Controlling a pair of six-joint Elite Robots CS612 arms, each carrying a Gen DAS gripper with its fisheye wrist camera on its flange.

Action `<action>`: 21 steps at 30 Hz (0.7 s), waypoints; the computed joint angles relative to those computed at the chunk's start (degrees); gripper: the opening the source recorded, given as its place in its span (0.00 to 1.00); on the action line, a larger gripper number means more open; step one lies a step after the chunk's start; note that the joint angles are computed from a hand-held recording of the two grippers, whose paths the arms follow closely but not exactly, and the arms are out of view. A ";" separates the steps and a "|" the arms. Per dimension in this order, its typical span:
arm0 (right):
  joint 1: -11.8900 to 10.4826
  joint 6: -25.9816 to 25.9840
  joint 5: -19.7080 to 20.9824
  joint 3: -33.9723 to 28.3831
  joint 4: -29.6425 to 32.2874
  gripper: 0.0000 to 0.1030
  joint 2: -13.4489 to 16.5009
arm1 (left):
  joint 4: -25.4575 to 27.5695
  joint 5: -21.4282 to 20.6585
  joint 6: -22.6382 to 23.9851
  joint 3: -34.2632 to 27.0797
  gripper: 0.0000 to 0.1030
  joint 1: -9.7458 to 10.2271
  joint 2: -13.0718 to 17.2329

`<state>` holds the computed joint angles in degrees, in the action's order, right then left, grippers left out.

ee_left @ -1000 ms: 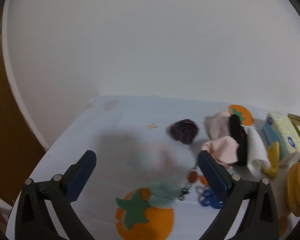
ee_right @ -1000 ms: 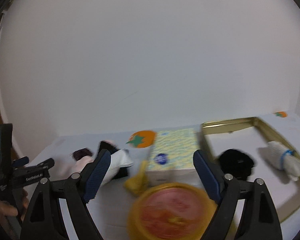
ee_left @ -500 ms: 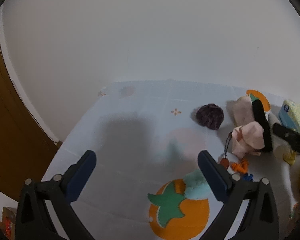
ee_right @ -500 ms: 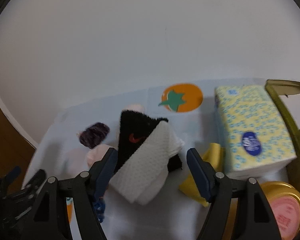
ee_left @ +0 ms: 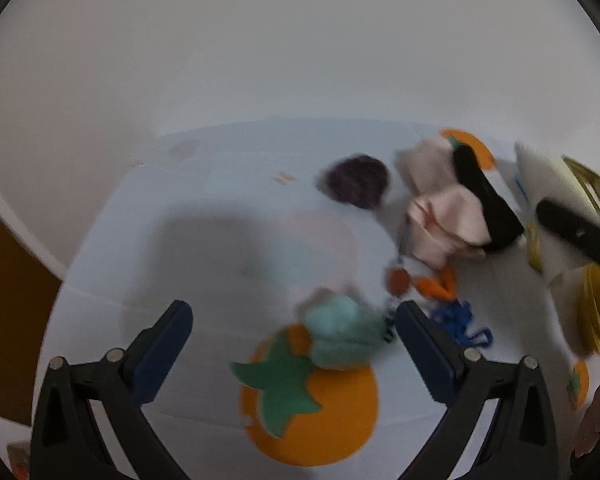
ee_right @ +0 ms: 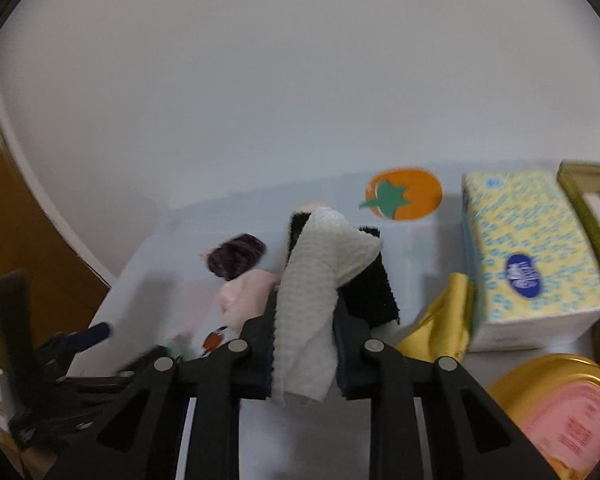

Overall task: Organize soft objects
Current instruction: 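Move the left tool to the light blue plush while the right tool grasps the white cloth, then close the left tool on the light blue plush and lift it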

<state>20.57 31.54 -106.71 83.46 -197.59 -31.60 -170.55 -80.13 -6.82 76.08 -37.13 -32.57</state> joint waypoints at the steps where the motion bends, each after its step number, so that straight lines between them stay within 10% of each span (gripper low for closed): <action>1: 0.31 -1.07 -0.99 0.39 -0.99 0.24 -0.09 | 0.22 -0.10 0.59 -0.11 1.00 -0.12 0.10; 12: 1.28 -3.15 -2.78 5.03 -6.11 0.24 -1.40 | 2.96 3.05 1.84 -1.62 0.89 -0.96 1.23; 16: 1.42 -2.91 -2.69 5.65 -6.65 0.24 -1.52 | 0.86 -5.24 2.67 -0.98 0.41 0.06 1.03; 21: 1.66 -3.96 -3.55 5.91 -7.80 0.24 -1.49 | 0.41 -7.06 2.64 -0.54 0.34 0.21 0.75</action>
